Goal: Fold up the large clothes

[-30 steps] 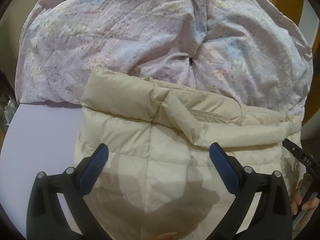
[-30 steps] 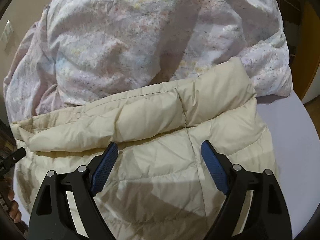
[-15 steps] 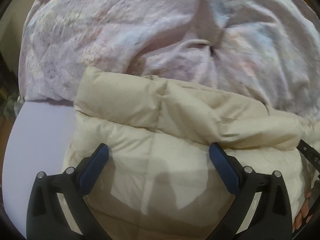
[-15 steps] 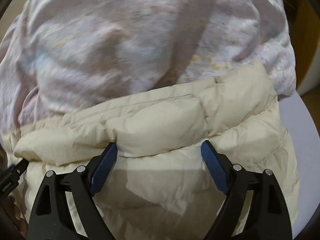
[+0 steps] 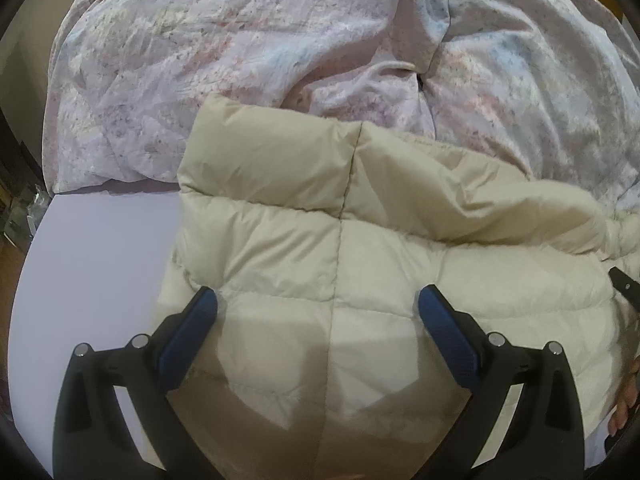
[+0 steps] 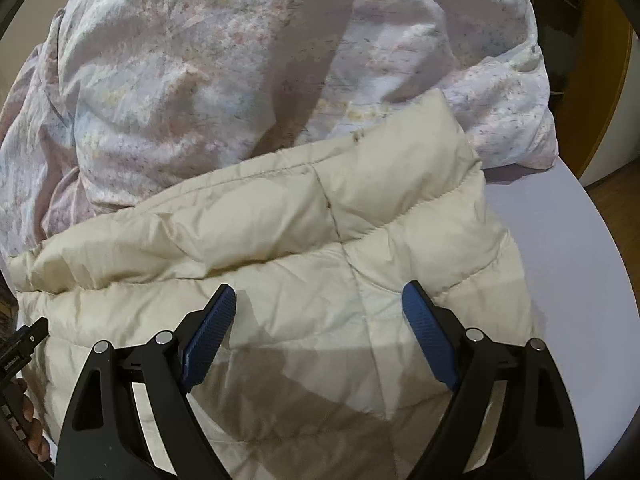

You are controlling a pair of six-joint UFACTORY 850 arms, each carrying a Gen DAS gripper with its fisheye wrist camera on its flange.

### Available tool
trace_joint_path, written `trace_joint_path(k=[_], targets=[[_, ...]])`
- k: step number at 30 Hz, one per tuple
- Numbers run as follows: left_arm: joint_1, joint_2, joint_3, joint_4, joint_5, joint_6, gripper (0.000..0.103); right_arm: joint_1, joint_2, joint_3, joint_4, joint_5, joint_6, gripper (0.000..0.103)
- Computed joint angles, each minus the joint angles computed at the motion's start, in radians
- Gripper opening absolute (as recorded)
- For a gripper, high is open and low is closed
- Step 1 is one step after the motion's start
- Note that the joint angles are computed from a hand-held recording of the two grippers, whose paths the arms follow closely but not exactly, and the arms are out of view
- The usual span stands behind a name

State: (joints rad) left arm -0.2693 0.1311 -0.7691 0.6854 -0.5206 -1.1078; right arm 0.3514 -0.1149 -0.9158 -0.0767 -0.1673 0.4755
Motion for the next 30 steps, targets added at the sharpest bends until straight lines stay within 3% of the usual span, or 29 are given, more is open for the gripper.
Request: trace_joint_path(k=[8, 14, 23, 30], targets=[[-0.044, -0.046, 0.014, 0.173, -0.02, -0.176, 0.101, 0.031, -0.018, 0.025, -0.382, 0.019, 0.357, 0.095], [-0.019, -0.102, -0.005, 0.246, 0.001, -0.239, 0.101, 0.067, -0.077, -0.02, -0.644, 0.011, 0.631, 0.101], [0.045, -0.148, 0.017, 0.444, 0.07, -0.408, 0.101, 0.131, -0.12, -0.025, -1.143, -0.017, 1.155, 0.102], [0.074, -0.157, 0.031, 0.498, 0.101, -0.451, 0.101, 0.167, -0.155, -0.039, -1.274, -0.034, 1.309, 0.102]])
